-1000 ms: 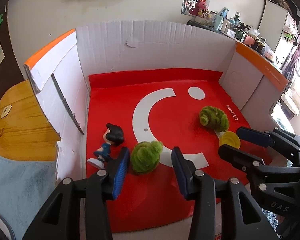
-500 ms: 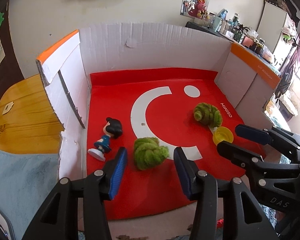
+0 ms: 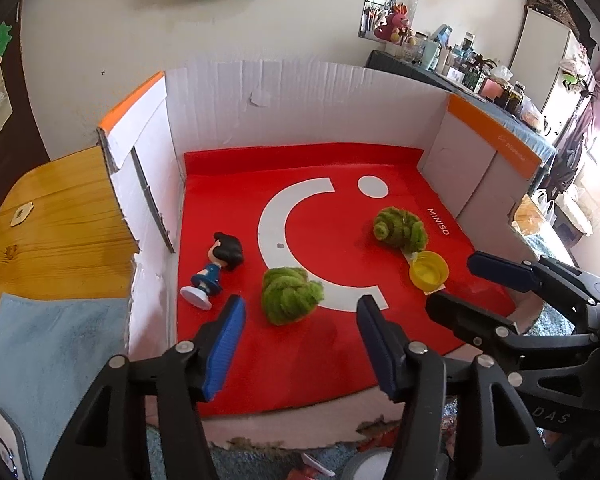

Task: Organize objects
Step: 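Pull both open tools back out of the box toward the towel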

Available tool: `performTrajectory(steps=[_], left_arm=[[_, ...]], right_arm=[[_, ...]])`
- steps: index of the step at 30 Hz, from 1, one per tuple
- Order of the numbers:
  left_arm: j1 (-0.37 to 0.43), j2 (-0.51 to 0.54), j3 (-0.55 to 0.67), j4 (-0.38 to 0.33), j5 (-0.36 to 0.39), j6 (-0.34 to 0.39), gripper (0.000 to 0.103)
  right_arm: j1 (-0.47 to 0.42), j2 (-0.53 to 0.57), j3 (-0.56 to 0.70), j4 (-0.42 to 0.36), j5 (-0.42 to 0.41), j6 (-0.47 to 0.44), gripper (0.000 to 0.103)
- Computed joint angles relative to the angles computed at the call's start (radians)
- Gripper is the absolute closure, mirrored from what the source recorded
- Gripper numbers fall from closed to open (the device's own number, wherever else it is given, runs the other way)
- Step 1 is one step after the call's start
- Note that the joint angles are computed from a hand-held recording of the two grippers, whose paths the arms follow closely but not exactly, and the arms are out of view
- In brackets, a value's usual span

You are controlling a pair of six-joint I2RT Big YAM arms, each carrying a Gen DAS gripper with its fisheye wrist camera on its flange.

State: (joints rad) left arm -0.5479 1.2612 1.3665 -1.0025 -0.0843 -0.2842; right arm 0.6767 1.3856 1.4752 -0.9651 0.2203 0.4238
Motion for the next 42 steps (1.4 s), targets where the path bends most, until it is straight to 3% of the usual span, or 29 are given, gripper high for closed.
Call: performTrajectory(steps=[3, 14, 22, 33, 42], left_arm=[[-0.006, -0.014, -0.007, 0.004, -0.031, -0.007, 0.029], [0.017, -0.057, -0.038, -0.004, -0.027, -0.024, 0.029], [0.016, -0.072, -0.049, -0.008, -0.028, -0.02, 0.029], [-0.004, -0.1, -0.067, -0.008, -0.044, -0.007, 0.021], [-0.013, -0.126, -0.082, -0.006, -0.072, -0.007, 0.014]], right_arm=[[0.007, -0.006, -0.002, 0.001, 0.013, -0.003, 0.038], [0.021, -0.018, -0.008, 0.002, 0.029, -0.004, 0.038], [0.034, -0.027, -0.011, 0.003, 0.045, -0.002, 0.032], [0.048, -0.048, -0.023, 0.003, 0.072, 0.006, 0.021], [0.059, -0.067, -0.037, -0.003, 0.079, 0.018, 0.02]])
